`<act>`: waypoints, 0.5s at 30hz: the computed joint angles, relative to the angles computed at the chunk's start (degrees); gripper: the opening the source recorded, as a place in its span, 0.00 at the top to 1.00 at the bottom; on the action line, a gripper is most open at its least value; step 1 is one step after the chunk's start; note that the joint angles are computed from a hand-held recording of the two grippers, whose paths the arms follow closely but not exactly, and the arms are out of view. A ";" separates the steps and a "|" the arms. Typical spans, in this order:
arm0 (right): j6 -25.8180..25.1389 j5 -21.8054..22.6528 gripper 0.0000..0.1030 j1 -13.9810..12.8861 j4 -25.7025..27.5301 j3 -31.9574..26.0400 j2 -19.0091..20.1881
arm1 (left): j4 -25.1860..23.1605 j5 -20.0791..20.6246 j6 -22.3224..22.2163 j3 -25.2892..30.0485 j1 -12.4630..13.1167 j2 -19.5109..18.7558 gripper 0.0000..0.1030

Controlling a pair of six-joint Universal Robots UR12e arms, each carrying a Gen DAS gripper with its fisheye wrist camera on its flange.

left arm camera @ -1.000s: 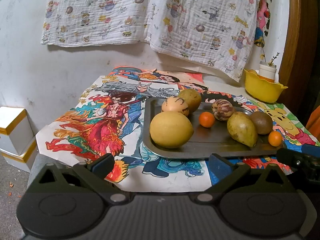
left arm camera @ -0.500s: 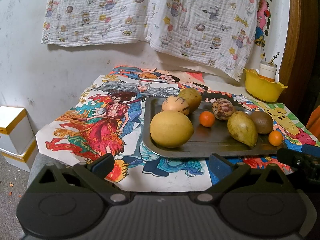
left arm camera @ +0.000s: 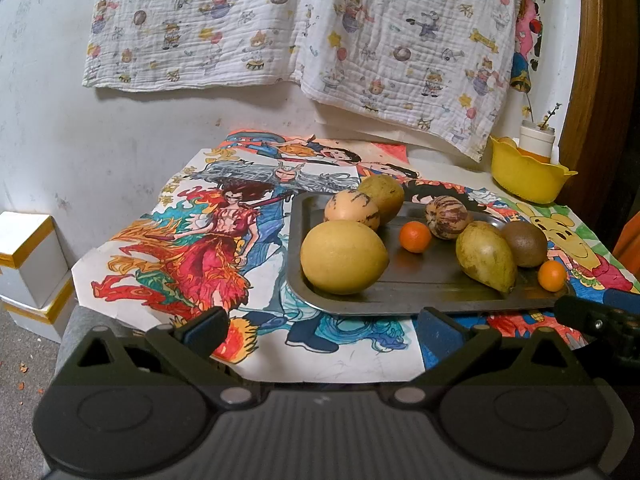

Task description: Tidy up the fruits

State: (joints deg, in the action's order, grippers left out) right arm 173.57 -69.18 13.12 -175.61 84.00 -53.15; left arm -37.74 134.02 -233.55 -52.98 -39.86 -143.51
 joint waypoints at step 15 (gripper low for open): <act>0.16 0.08 0.01 0.08 0.07 0.17 -0.03 | -0.25 -0.13 -0.29 -0.09 0.00 0.05 0.00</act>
